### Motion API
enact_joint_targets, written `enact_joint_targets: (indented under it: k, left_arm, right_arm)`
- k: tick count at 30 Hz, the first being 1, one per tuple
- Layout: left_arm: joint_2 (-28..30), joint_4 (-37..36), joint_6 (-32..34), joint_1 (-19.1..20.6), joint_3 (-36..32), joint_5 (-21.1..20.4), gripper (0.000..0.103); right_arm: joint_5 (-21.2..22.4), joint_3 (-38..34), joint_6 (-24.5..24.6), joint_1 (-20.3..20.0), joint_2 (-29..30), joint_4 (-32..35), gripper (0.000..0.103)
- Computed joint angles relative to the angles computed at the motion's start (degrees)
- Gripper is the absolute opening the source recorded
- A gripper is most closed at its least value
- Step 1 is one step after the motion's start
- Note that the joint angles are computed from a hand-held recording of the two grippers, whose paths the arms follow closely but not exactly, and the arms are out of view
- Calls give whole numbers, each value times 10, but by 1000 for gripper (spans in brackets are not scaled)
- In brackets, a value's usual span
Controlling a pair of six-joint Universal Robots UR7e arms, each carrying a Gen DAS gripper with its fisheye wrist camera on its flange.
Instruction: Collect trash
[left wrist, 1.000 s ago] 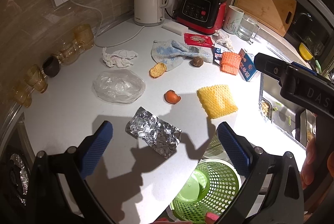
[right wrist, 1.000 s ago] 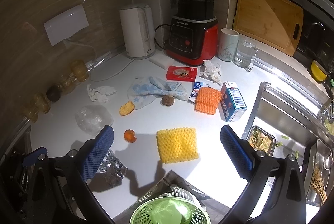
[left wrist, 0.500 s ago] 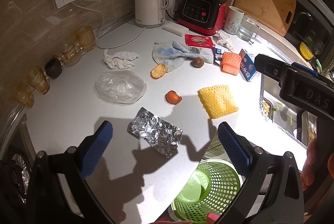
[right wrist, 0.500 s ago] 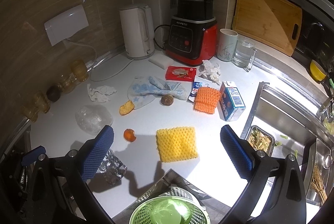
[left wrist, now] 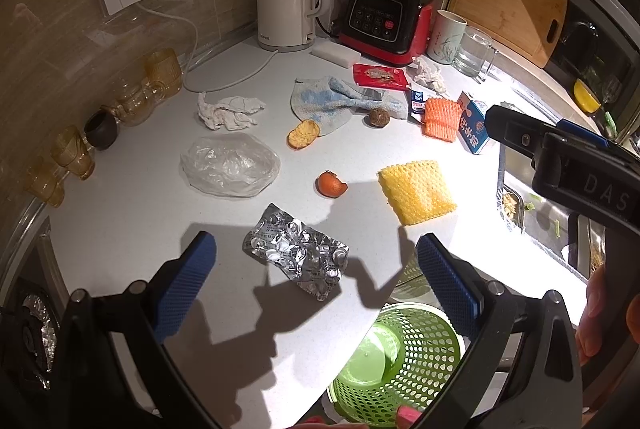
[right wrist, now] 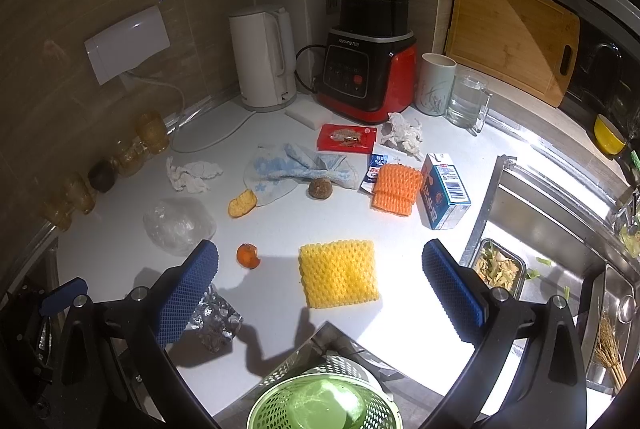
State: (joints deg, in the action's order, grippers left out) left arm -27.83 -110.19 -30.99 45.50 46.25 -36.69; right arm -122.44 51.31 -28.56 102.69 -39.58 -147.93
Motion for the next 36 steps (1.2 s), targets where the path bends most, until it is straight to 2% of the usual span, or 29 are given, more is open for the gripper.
enact_joint_targets:
  k: [31, 36]
  left_arm:
    - [4, 4, -1, -1, -4, 2, 97]
    - [-4, -32, 21, 0, 21, 1, 97]
  right_arm:
    - [-1, -7, 11, -3, 4, 16, 101]
    - [18, -4, 13, -9, 2, 23, 101]
